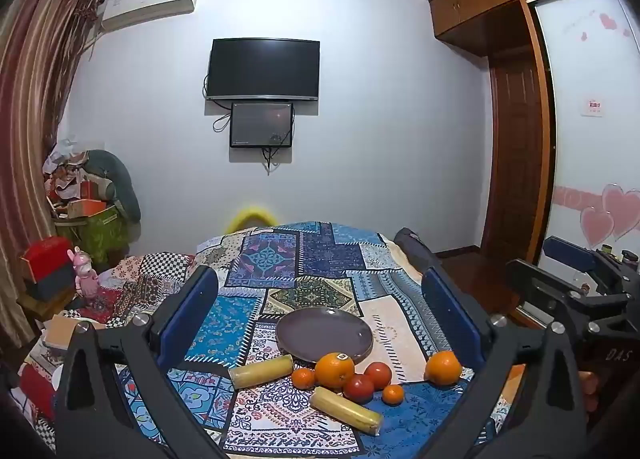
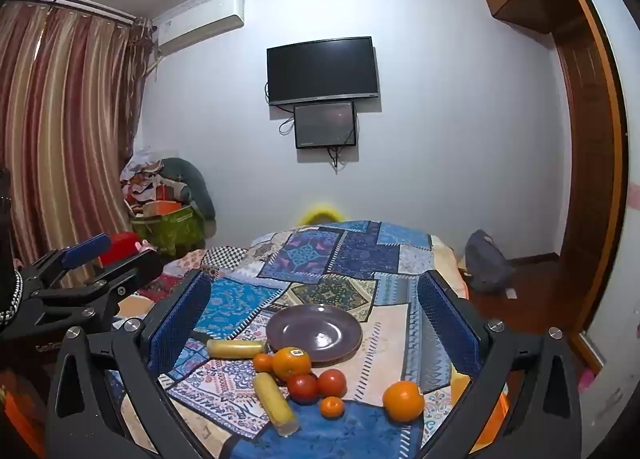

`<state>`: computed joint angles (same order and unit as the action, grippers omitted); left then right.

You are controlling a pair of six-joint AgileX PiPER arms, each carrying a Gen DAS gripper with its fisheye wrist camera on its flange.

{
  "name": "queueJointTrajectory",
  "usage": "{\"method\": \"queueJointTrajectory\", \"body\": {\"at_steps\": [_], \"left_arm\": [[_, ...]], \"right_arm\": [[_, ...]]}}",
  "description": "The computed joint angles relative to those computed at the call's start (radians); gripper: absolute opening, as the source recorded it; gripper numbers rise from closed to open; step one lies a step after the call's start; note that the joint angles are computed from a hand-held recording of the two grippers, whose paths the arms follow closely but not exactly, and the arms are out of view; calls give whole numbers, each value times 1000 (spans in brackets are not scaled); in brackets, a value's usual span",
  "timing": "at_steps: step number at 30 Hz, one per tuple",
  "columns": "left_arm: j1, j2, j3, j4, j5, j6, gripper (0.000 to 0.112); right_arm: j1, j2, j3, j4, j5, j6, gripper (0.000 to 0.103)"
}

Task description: Organize fruits

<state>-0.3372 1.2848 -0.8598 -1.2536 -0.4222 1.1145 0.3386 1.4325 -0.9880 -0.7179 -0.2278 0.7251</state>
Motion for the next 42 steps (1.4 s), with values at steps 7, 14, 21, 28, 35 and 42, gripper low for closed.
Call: {"method": "queueJointTrajectory", "body": {"at_steps": [7, 14, 21, 28, 35, 42], "left_arm": [[-1, -3, 3, -12, 3, 16, 103], [4, 49, -17, 61, -8, -59, 103], [-8, 7, -3, 5, -5, -6, 103], [-13, 0, -7, -19, -3, 19, 103], [-14, -3, -10, -31, -3, 32, 103], [-16, -2, -12, -32, -5, 33, 103]], "right_arm": [[6, -6, -3, 4, 6, 3, 103], [7, -17, 2, 24, 2, -27, 103], [5, -18, 9, 48, -8, -52, 103], [9, -21, 9, 76, -6, -76, 103], [-10, -28, 9, -1, -13, 14, 103], [-12, -27, 10, 6, -17, 7, 103]]}}
